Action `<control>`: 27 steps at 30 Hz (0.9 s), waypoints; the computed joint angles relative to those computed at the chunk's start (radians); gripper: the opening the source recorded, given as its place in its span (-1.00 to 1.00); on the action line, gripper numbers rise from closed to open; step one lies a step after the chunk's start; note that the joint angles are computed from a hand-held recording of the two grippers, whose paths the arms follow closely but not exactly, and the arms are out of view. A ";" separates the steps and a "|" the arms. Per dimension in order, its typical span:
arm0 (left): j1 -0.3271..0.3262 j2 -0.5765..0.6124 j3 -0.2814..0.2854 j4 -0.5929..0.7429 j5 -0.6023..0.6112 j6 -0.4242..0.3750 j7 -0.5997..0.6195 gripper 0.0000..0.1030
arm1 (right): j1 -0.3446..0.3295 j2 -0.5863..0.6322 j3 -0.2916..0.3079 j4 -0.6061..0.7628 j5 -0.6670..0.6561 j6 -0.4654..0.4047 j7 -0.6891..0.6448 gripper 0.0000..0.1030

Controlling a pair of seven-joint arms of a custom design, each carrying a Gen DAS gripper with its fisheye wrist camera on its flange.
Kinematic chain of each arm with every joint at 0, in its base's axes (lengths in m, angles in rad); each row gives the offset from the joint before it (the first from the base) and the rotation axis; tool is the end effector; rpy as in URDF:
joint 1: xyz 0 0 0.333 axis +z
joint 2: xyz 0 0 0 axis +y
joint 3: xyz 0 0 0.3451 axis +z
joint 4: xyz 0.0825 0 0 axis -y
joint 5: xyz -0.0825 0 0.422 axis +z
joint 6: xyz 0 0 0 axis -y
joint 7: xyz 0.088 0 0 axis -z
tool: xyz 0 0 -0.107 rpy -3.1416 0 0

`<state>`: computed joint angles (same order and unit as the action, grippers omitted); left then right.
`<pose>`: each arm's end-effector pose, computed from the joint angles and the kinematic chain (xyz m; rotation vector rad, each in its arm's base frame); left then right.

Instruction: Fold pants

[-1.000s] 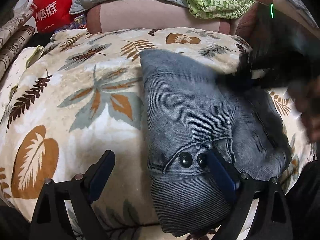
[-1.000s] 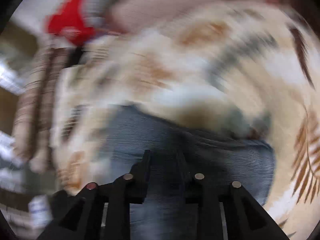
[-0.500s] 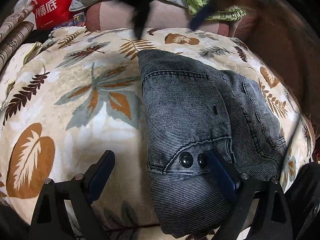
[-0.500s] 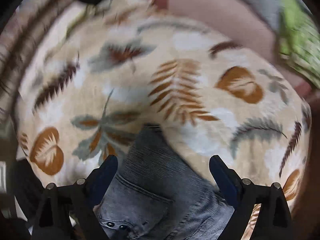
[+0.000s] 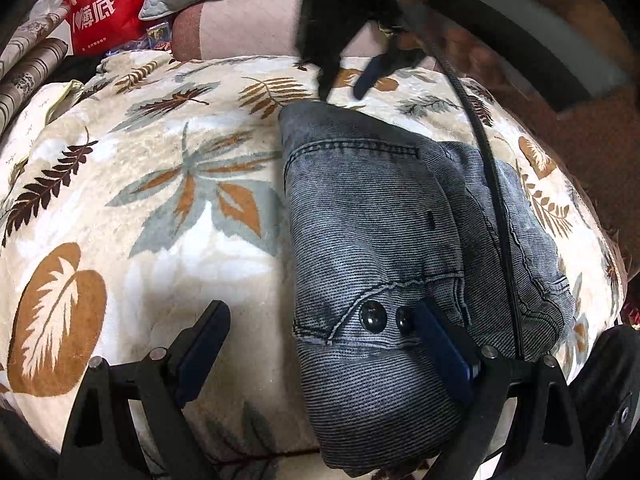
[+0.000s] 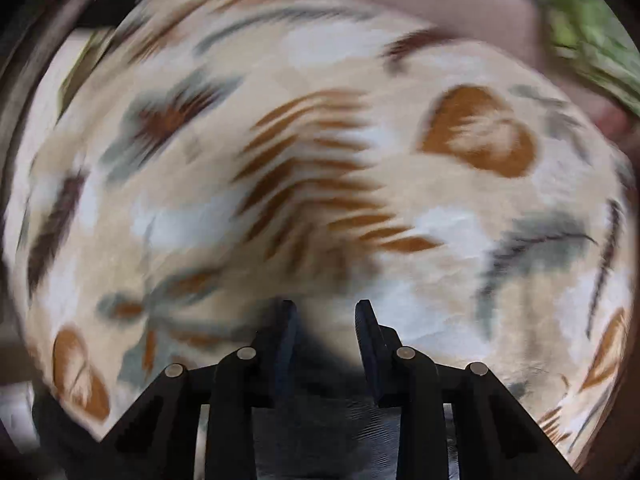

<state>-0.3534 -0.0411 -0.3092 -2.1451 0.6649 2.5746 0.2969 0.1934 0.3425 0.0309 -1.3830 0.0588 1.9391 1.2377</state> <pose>0.4649 -0.3780 0.4779 -1.9854 1.7538 -0.7227 0.7135 0.1631 0.5612 -2.5612 1.4522 -0.1690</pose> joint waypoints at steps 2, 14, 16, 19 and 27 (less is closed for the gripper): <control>0.000 -0.001 0.000 -0.001 0.002 0.001 -0.008 0.83 | -0.043 -0.054 0.000 -0.064 0.096 0.059 0.003 -0.32; 0.004 -0.033 0.003 -0.036 0.002 0.051 -0.079 0.83 | -0.216 -0.216 -0.079 -0.370 0.539 0.060 -0.174 -0.50; 0.014 -0.059 0.000 -0.053 -0.016 0.065 -0.085 0.83 | -0.223 -0.251 -0.076 -0.386 0.573 0.067 -0.183 -0.44; 0.037 -0.105 -0.026 -0.068 0.033 0.029 -0.149 0.83 | -0.224 -0.347 -0.089 -0.469 0.619 0.095 -0.261 -0.44; 0.030 -0.092 -0.044 -0.019 -0.048 -0.116 -0.095 0.83 | -0.230 -0.456 -0.153 -0.708 0.641 0.101 -0.370 -0.36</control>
